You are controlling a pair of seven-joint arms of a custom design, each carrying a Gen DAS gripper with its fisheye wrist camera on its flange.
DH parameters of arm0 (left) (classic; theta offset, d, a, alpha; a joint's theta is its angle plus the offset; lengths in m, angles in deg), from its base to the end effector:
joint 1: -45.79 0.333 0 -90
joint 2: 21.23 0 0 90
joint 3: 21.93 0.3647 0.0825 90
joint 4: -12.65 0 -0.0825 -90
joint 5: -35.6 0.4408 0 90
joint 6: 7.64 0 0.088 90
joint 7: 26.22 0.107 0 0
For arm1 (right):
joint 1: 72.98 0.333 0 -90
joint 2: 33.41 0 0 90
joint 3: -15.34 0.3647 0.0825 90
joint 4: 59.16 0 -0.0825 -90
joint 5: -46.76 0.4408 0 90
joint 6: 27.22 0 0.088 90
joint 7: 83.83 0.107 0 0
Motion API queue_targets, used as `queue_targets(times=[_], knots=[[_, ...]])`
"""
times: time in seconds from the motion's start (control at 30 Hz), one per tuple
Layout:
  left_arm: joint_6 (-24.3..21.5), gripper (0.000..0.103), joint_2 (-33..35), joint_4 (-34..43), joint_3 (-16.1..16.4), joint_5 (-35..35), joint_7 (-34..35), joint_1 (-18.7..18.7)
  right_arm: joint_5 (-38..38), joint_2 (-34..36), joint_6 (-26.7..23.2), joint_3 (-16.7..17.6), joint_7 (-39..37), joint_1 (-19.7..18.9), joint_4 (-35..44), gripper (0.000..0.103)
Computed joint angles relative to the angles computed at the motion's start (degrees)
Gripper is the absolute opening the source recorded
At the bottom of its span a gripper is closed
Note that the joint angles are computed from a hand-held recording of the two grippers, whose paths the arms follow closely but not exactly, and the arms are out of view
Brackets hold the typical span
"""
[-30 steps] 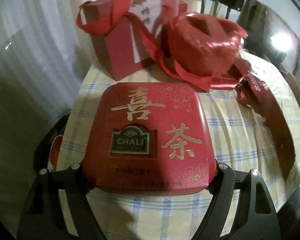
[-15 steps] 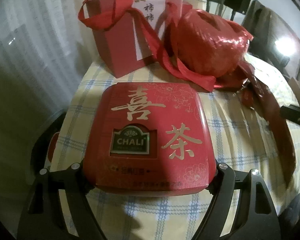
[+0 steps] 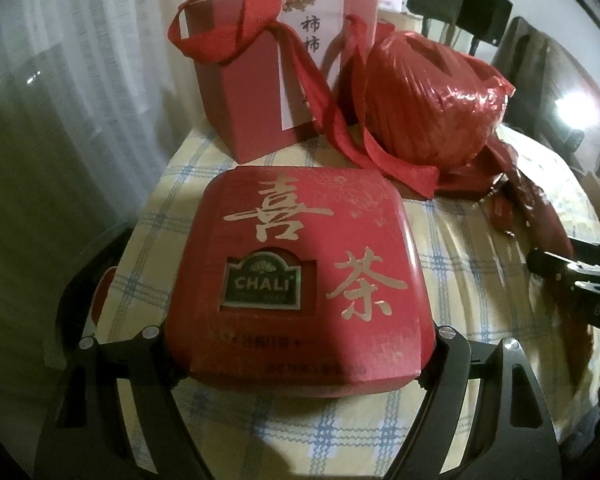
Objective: Organize objects
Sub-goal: 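Lift the long red printed bag with the right gripper while the left gripper lifts the tea box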
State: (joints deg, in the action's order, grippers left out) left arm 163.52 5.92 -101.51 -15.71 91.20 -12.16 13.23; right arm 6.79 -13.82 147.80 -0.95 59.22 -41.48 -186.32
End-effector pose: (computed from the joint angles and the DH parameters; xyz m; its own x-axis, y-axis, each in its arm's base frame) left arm 0.5860 -0.3601 0.2581 -0.1034 -0.9933 0.0517 -0.8167 0.0551 -0.5744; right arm 0.5876 0.2158 0.2664 0.0546 -0.9982 0.0241 -0.8525 -0.0591 -0.5194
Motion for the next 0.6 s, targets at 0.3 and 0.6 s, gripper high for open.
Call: queue_targets(times=[0.3, 0.6], knots=[[0.12, 0.079, 0.12, 0.11, -0.85, -1.04, 1.63, 0.94, -8.97, 0.81, 3.05, -9.27, 9.98, 8.84, -0.44, 0.046], [-0.91, 0.079, -0.46, -0.50, -3.25, -7.80, 9.02, 2.70, -15.46, 0.02, 3.63, -11.24, 17.09, 10.96, -0.94, 0.034]])
